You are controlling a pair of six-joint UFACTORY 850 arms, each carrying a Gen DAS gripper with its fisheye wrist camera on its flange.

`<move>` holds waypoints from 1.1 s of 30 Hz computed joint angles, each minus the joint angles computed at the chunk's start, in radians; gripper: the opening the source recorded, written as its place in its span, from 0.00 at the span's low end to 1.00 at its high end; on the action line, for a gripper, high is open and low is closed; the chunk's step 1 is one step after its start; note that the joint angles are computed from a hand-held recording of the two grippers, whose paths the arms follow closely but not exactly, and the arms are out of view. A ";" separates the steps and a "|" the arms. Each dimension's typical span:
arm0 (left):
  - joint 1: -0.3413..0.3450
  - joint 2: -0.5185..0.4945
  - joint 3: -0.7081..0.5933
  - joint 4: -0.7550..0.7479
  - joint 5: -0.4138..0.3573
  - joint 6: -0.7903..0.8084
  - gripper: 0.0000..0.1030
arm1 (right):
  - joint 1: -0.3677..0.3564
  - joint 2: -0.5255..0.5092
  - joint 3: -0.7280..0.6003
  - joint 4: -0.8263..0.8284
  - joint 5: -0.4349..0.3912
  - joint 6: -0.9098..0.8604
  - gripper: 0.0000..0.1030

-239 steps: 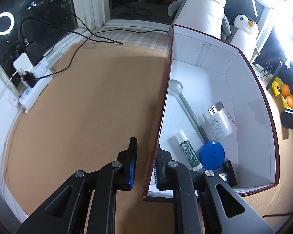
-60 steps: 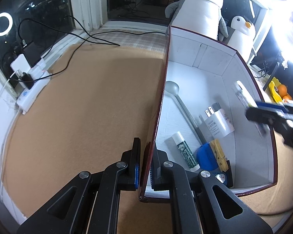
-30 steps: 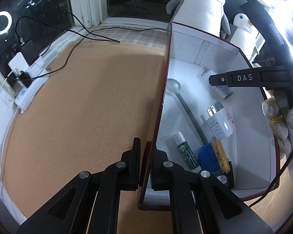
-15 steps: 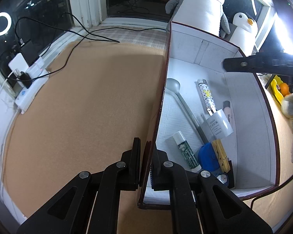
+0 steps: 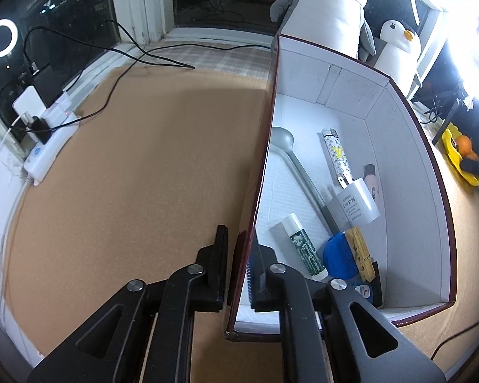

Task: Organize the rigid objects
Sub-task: 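Move the open right tool from the box to the blue phone stand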

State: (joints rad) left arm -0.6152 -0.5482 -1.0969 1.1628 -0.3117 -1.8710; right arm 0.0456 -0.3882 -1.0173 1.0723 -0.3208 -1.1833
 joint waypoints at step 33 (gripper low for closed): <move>0.004 -0.007 -0.007 -0.048 0.014 0.050 0.32 | 0.066 -0.111 0.092 -0.315 0.132 0.369 0.50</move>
State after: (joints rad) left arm -0.6110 -0.5553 -1.1037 1.1144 -0.2979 -1.8206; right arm 0.1118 -0.4995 -0.9257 0.7578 -0.1889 -0.8141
